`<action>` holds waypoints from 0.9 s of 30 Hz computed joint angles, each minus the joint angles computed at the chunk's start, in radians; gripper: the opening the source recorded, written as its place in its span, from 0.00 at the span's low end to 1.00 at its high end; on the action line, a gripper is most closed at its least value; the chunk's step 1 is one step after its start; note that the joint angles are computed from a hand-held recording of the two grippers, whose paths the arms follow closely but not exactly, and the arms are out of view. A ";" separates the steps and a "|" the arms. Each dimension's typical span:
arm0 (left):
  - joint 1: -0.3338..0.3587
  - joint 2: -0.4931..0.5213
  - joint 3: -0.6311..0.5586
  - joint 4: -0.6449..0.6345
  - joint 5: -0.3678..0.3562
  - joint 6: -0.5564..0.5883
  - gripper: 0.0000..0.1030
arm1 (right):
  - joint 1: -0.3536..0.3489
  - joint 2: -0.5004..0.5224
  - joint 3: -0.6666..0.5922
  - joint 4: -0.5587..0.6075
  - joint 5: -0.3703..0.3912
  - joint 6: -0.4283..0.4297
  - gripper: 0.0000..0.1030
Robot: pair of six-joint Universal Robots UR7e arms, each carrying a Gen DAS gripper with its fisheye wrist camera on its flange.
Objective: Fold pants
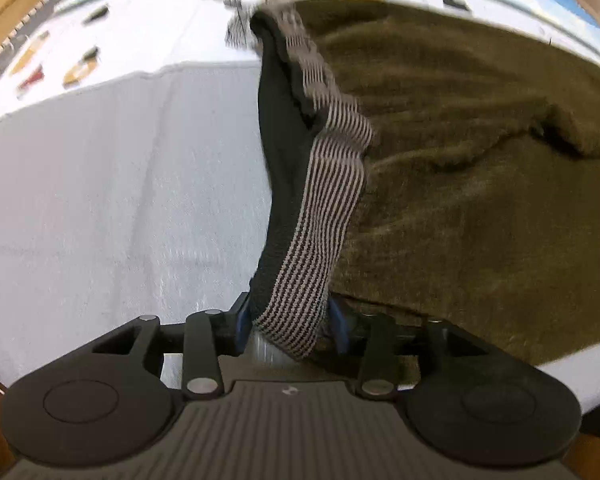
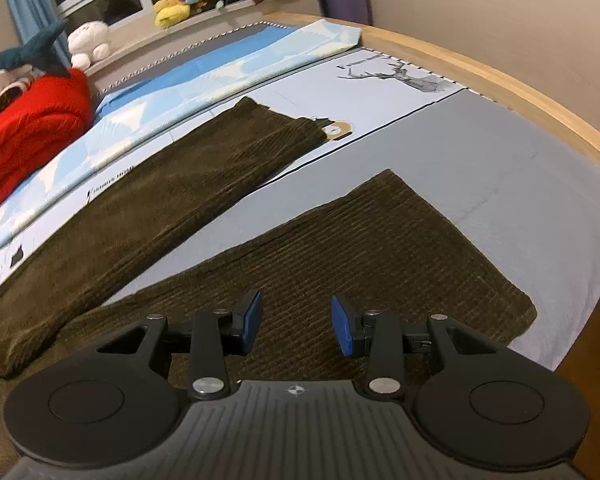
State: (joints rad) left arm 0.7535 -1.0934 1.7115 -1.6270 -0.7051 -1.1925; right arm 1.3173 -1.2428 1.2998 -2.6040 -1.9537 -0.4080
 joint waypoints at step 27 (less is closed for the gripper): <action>0.006 0.098 -0.073 -0.146 -0.046 0.210 0.48 | 0.015 0.013 0.015 -0.034 -0.053 -0.105 0.41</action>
State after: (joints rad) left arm 0.7593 -0.9953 1.6388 -1.7725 -0.7509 -0.9825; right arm 1.3319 -1.2296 1.3149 -2.6380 -2.0062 -0.5133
